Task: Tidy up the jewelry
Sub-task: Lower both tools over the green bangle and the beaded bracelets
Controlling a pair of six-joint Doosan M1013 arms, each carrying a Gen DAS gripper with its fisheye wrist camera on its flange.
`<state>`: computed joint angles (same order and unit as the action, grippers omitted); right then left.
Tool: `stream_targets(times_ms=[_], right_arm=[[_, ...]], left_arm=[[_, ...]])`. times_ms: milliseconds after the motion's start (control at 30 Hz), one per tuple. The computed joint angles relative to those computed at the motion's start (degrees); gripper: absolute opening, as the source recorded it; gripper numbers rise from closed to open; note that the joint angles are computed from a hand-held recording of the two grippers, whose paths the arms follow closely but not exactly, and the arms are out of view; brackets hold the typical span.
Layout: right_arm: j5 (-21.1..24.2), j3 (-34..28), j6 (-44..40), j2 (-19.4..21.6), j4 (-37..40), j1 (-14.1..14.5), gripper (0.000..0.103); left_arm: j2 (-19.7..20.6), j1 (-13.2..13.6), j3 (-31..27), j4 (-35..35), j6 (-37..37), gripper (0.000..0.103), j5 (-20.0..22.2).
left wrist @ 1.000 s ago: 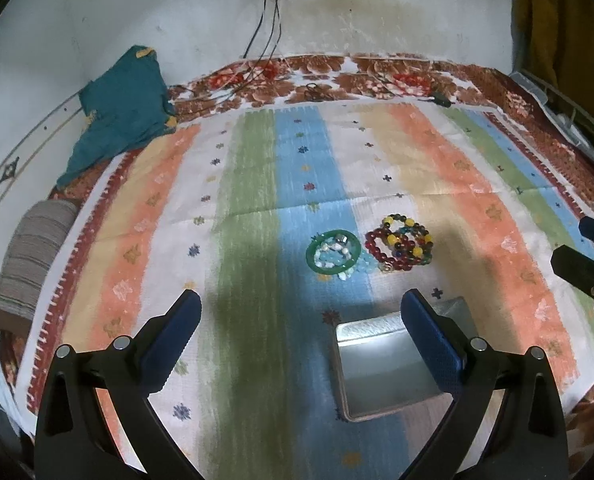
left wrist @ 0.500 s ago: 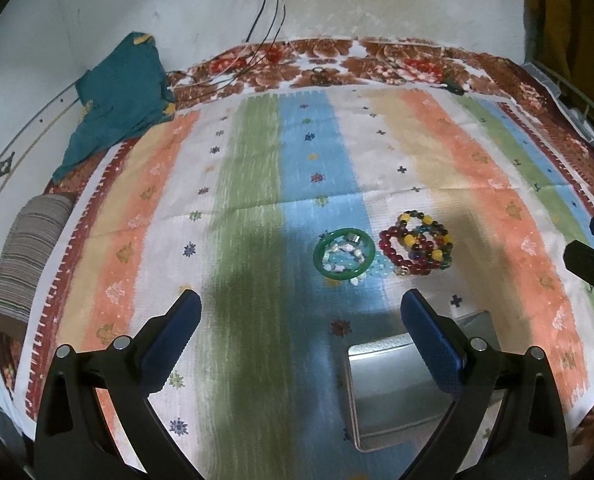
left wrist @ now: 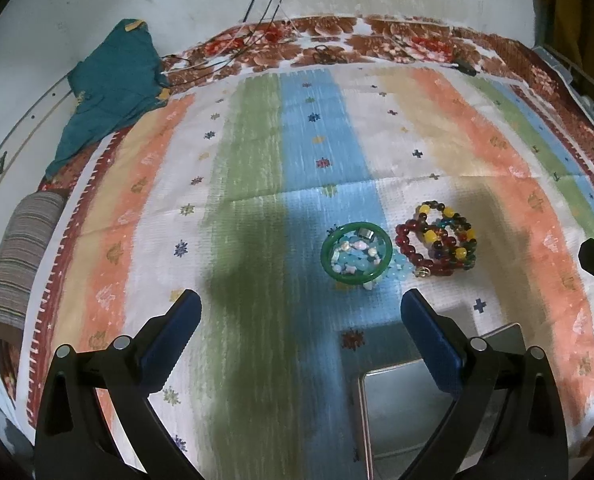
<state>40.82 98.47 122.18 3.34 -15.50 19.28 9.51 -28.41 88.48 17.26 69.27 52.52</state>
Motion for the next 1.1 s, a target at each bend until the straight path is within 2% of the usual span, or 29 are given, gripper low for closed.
stream_targets(times_ms=[667,1100], right_arm=[[3.8,-3.69,-4.86,5.53,6.1,-2.69,0.099],[5.87,-7.49,-5.93,9.79,7.01,-3.31,0.098]], left_arm=[[5.42,2.39,-3.91,-6.05,3.7,0.097,3.09],[8.91,5.05,-6.31,-13.63,5.9,0.094,6.48]])
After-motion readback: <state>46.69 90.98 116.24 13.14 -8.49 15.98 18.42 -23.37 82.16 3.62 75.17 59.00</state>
